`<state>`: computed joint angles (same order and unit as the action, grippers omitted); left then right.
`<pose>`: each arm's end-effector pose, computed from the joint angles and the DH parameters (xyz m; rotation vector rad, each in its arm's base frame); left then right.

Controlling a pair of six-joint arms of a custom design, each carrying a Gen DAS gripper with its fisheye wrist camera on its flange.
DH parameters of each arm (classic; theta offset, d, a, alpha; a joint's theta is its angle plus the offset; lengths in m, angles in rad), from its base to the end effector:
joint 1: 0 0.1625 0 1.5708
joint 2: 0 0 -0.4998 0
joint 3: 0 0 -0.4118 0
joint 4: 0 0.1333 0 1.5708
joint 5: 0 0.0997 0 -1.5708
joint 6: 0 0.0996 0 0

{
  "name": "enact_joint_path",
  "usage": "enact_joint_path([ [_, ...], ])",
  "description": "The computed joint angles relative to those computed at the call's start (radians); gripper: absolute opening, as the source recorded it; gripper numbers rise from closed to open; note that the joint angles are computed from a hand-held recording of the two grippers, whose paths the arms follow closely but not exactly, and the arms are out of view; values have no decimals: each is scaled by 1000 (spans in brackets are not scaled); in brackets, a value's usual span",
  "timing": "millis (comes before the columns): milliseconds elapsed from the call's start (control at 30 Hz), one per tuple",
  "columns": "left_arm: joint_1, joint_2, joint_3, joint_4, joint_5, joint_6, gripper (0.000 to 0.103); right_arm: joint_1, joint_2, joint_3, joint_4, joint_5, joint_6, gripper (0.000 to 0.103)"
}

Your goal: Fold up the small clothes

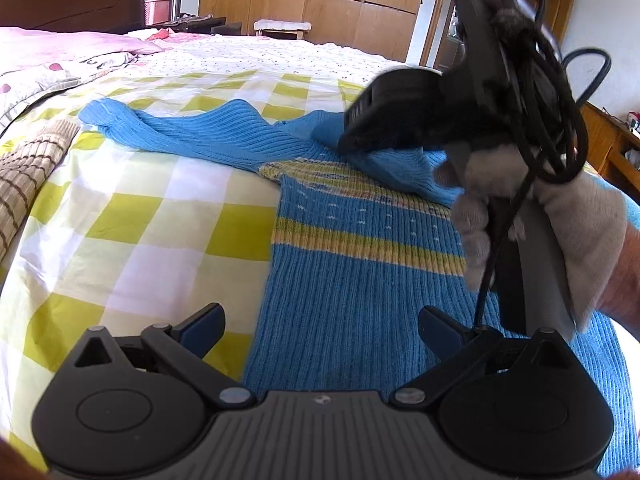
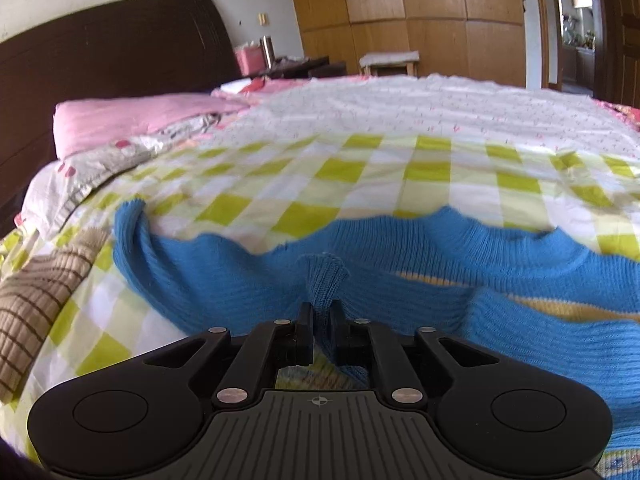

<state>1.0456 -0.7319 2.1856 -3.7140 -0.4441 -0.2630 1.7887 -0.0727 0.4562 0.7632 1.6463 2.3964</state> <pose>-0.0696 -0.5654 0.1179 -0.1936 2.1002 -1.1808 0.3023 -0.7835 -0.0868 1.3241 -2.5847 0.5750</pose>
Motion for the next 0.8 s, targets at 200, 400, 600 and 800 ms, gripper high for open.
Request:
enact_joint_path([
  [200, 4, 7, -36, -55, 20, 108, 103, -26, -49, 41, 33, -65, 18, 18],
  [400, 23, 51, -160, -230, 25, 396, 103, -68, -195, 216, -93, -98, 50, 18],
  [600, 69, 124, -372, -345, -16, 702, 103, -121, -264, 269, -224, 22, 120, 21],
  [800, 123, 200, -573, -264, -9, 815, 103, -173, -253, 212, -220, 88, 236, 18],
])
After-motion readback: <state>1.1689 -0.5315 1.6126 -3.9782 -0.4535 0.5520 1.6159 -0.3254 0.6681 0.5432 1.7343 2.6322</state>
